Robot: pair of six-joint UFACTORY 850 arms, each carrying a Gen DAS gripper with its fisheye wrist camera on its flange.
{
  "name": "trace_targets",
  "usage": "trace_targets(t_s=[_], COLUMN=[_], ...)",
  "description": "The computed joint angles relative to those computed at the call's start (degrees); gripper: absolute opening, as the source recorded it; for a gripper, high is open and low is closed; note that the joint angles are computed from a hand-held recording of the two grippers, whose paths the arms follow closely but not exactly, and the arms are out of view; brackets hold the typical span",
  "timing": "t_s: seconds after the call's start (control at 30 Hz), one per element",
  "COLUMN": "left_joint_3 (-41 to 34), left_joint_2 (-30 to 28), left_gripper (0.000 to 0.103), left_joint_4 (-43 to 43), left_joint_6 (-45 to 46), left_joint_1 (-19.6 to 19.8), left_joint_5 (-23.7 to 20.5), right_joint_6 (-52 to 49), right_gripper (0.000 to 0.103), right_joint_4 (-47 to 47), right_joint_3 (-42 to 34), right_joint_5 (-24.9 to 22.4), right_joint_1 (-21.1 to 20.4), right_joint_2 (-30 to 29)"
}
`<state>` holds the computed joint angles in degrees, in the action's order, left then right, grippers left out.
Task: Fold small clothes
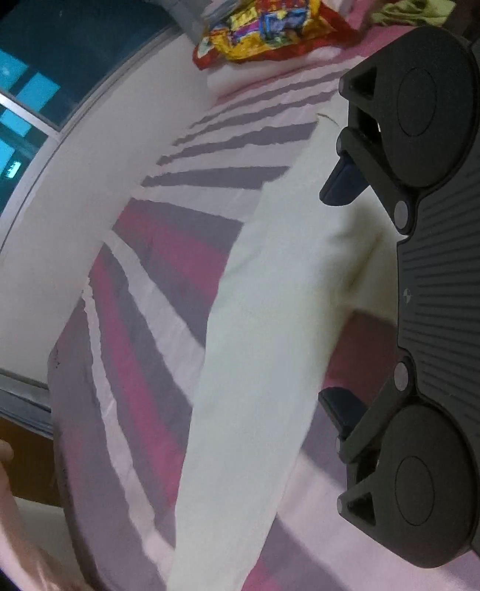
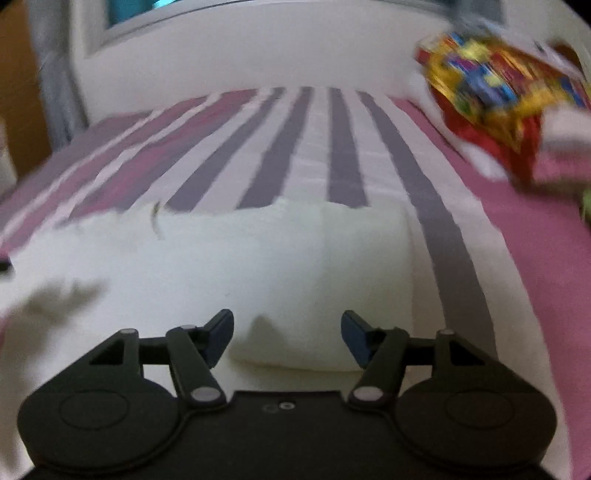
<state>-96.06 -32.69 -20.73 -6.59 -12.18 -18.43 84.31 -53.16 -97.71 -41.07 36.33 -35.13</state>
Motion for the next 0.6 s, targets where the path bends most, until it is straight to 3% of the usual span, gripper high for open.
trace_targets(t_s=[0.17,0.27,0.37,0.43,0.6], left_joint_3=[1.92,4.21,5.51,6.52,8.80], left_joint_2=[1.65,2.65,2.66,2.50,1.68], left_gripper=[0.103,0.100,0.080,0.080,0.080], left_joint_4=[5.12,2.36,-4.84,-7.31,-25.56], left_joint_6=[-7.58,-9.62,-6.06,-5.71,2.65], left_joint_1=[4.52,8.28,12.14,14.26,18.59], left_joint_5=[-2.96,-2.78,-3.62,-3.10,-0.69], right_joint_6=[-4.37,-4.57,-4.97,-5.44,-8.17], right_gripper=[0.064,0.065,0.067,0.068,0.069], right_joint_4=[6.07,7.37,8.53,8.88,11.42], right_joint_3=[-4.88,-6.35,-6.92,-7.39,-9.60], right_joint_5=[1.45,2.30,3.48,3.65,4.60], right_joint_1=[1.51,2.76,3.99,4.89,6.09], right_joint_2=[-2.57,-3.19,-3.31,-3.48,-4.78])
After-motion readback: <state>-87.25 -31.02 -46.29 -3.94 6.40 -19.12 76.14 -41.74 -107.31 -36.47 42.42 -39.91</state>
